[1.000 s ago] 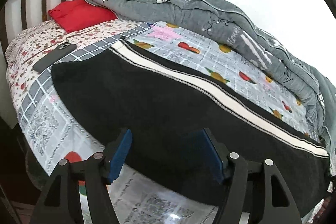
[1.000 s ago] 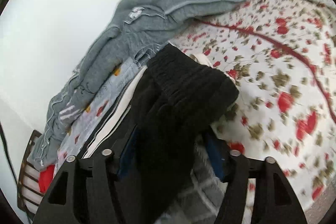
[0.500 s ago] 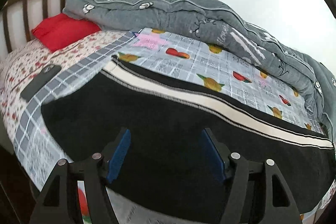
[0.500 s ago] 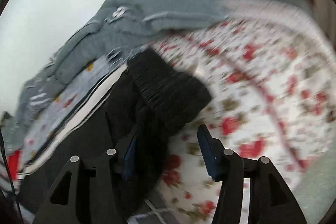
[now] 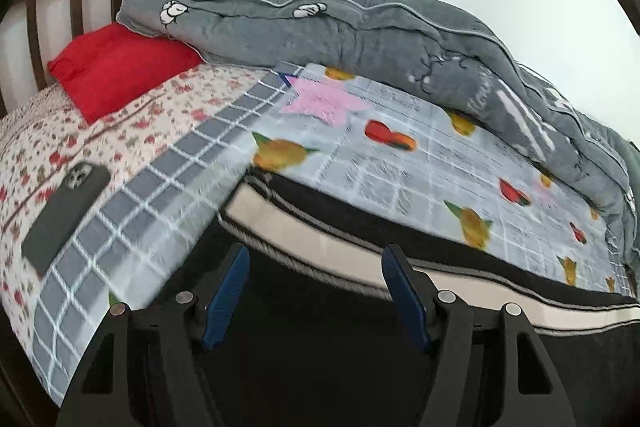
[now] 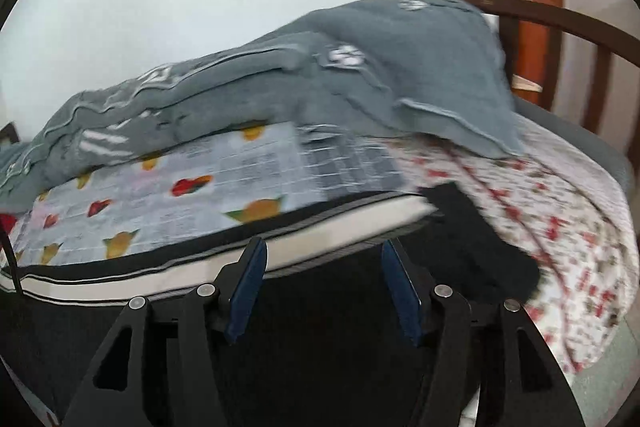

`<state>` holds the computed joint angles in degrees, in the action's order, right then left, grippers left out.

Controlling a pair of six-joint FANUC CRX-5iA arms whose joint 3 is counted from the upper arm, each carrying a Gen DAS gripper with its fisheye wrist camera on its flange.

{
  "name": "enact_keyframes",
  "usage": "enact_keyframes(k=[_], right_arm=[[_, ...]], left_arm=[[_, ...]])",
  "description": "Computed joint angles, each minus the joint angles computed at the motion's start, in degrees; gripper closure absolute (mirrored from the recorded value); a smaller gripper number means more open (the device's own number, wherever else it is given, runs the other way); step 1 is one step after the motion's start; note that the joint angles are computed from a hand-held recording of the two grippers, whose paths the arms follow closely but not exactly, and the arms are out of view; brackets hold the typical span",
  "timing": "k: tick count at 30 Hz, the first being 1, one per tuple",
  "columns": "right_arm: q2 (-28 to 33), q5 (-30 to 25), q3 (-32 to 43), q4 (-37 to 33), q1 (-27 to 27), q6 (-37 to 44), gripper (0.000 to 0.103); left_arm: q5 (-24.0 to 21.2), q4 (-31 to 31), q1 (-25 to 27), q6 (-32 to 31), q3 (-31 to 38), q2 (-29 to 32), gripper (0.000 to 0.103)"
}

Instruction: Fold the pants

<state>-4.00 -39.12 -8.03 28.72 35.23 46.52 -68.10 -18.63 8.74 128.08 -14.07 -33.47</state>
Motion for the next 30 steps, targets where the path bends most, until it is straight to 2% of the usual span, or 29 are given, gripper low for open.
enact_keyframes(k=[4, 8, 9, 11, 13, 14, 18, 19, 20, 22, 23, 26, 28, 30], right_arm=[[4.06, -0.40, 3.61, -1.42, 1.89, 1.57, 0.044], [6.86, -0.75, 6.07, -2.21, 3.03, 2.30, 0.044], [7.50, -1.00, 6.63, -2.30, 3.32, 2.64, 0.044], [8.79, -1.61, 7.63, -2.12, 3.75, 3.18, 0.044], [9.95, -2.35, 8.45, -2.15, 4.00, 3.66, 0.044], [10.39, -2.75, 8.93, -2.52, 3.99, 4.07, 0.044], [11.66, -3.86, 9.98, -2.61, 4.18, 4.12, 0.044], [11.84, -3.92, 10.03, -2.12, 4.27, 3.74, 0.044], [11.94, -3.93, 10.12, -1.96, 4.30, 3.65, 0.044], [12.22, -4.00, 10.44, -1.56, 4.36, 3.34, 0.044], [12.39, -4.11, 10.66, -1.34, 4.38, 3.19, 0.044], [12.89, -4.31, 11.29, -0.81, 4.33, 3.10, 0.044], [13.46, -4.59, 12.07, -0.91, 4.28, 3.49, 0.044], [14.15, -4.95, 13.34, -2.24, 4.17, 4.84, 0.044]], left_arm=[[2.64, 3.42, 5.15, -5.89, -0.52, 1.29, 0.037], [3.57, 1.76, 7.36, -8.52, -0.59, 2.48, 0.037], [4.42, 3.24, 9.28, -9.65, -1.47, 2.16, 0.037], [6.70, 10.61, 15.75, -15.54, -4.39, 1.44, 0.038], [7.28, 14.53, 19.12, -18.44, -5.88, 1.89, 0.045], [7.08, 14.64, 19.36, -18.26, -5.85, 2.44, 0.052], [9.04, 14.85, 19.79, -18.10, -7.19, 1.87, 0.068], [9.63, 14.93, 19.80, -18.50, -7.44, 1.36, 0.078], [10.18, 15.72, 20.13, -19.49, -7.86, 0.87, 0.081], [11.29, 14.56, 19.46, -19.02, -7.87, -0.53, 0.084], [13.26, 13.41, 18.64, -18.16, -8.39, -2.55, 0.084], [17.13, 14.32, 20.06, -18.25, -9.83, -5.79, 0.084], [16.30, 17.67, 22.85, -20.26, -10.10, -4.21, 0.084], [13.56, 16.47, 22.51, -18.63, -8.93, -0.52, 0.084]])
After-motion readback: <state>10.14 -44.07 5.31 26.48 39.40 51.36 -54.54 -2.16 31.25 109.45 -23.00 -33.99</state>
